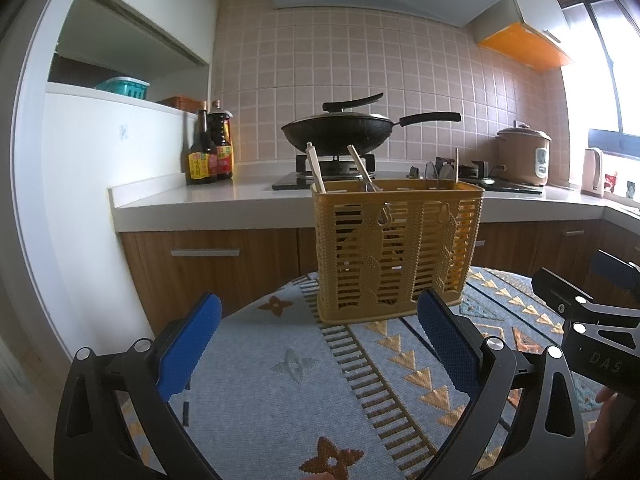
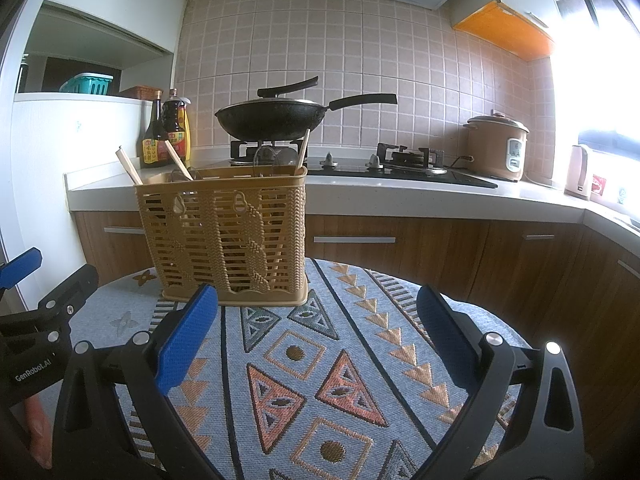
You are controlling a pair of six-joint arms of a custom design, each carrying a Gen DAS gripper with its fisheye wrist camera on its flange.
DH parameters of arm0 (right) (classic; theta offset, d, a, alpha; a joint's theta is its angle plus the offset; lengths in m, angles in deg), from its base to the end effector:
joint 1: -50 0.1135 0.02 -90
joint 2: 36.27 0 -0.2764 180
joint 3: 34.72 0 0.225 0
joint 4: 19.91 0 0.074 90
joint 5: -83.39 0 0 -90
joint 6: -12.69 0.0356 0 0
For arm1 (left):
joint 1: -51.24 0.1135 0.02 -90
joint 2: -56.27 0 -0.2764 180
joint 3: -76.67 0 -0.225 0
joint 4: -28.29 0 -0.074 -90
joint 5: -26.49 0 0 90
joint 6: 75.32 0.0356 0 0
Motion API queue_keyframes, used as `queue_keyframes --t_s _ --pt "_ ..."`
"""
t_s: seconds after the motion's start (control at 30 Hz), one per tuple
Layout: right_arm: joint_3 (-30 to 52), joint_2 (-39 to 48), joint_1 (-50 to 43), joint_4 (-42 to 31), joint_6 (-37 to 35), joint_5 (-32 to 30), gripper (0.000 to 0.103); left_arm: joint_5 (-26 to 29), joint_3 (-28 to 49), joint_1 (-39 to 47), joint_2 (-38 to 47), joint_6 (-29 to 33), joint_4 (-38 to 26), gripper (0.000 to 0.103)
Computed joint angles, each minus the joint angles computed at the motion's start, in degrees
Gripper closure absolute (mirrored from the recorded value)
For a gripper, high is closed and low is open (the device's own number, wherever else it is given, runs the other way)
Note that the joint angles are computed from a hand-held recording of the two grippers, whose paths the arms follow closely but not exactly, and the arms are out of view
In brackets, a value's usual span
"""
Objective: Organize utensils
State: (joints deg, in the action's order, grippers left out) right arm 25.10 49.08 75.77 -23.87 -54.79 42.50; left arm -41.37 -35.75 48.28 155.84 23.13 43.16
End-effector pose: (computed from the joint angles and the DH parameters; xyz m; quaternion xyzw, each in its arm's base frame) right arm 0.2686 0.0998 0.2441 0.1870 0.7913 -0.1401 0.5650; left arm 0.3578 -0.0319 0.2354 0.1920 0.7743 -0.1264 0.5897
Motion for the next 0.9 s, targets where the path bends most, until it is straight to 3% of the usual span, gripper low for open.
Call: queue_keyframes --t_s 0.9 --pt "0.1 0.1 -0.2 -0.1 0.0 -0.3 0.008 -2.6 0.3 -0.5 0.1 0.5 -0.2 0.008"
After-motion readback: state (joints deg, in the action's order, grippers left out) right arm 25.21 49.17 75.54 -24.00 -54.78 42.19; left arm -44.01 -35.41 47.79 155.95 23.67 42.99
